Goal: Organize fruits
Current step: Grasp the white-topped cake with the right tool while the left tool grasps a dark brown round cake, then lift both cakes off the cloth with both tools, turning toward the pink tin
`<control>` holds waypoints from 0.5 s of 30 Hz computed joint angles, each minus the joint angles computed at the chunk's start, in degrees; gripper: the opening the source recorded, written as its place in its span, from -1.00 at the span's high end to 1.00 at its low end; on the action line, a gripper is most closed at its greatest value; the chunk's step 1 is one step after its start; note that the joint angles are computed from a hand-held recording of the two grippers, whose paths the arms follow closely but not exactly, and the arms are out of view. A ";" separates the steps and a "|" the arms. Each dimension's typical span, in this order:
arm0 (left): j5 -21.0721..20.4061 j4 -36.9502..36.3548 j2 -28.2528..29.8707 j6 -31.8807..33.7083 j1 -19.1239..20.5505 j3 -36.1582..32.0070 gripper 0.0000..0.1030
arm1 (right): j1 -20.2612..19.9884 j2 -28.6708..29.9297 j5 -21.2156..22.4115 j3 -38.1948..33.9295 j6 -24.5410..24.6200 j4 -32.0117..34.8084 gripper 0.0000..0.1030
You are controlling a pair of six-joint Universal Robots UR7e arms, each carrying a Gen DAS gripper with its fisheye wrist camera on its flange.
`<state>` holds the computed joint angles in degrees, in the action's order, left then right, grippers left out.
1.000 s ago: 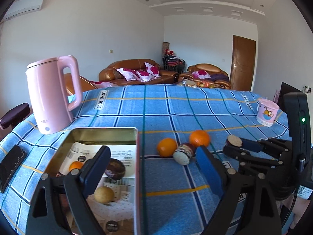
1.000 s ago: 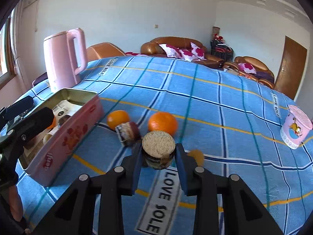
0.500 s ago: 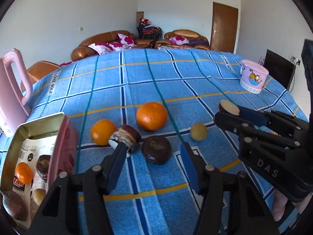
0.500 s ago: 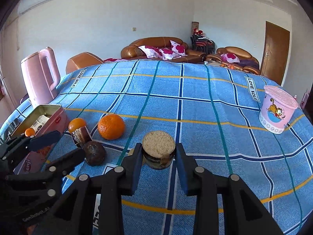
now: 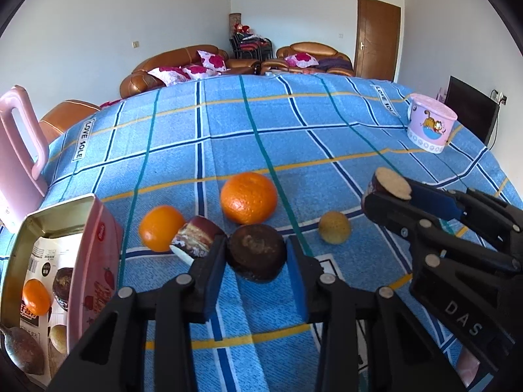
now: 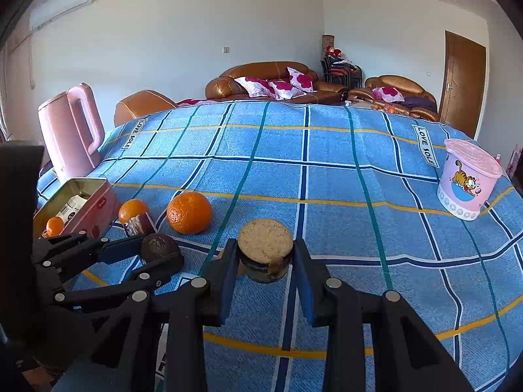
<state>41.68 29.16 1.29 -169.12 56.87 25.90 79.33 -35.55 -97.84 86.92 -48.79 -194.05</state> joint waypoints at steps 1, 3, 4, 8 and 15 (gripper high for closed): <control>-0.04 -2.05 -1.04 0.79 -0.11 2.07 0.25 | -0.05 -0.08 0.36 0.22 -0.21 -0.26 0.32; -0.35 -5.23 -2.55 1.99 -0.30 5.08 0.25 | -0.07 -0.08 0.58 0.53 -0.64 -0.94 0.32; -0.29 -6.63 -3.28 2.50 -0.38 6.53 0.25 | -0.08 -0.10 0.75 0.69 -0.88 -1.16 0.32; -0.19 -9.72 -4.83 3.27 -0.36 9.34 0.25 | -0.20 -0.32 1.52 1.38 -1.49 -2.00 0.32; 0.12 -16.98 -8.50 4.24 -0.48 16.40 0.25 | -0.54 -1.01 4.18 2.72 -2.58 -2.78 0.32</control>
<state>41.80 12.17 -7.21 -164.88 56.39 42.30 78.79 -36.56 -93.66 89.63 -51.36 -196.83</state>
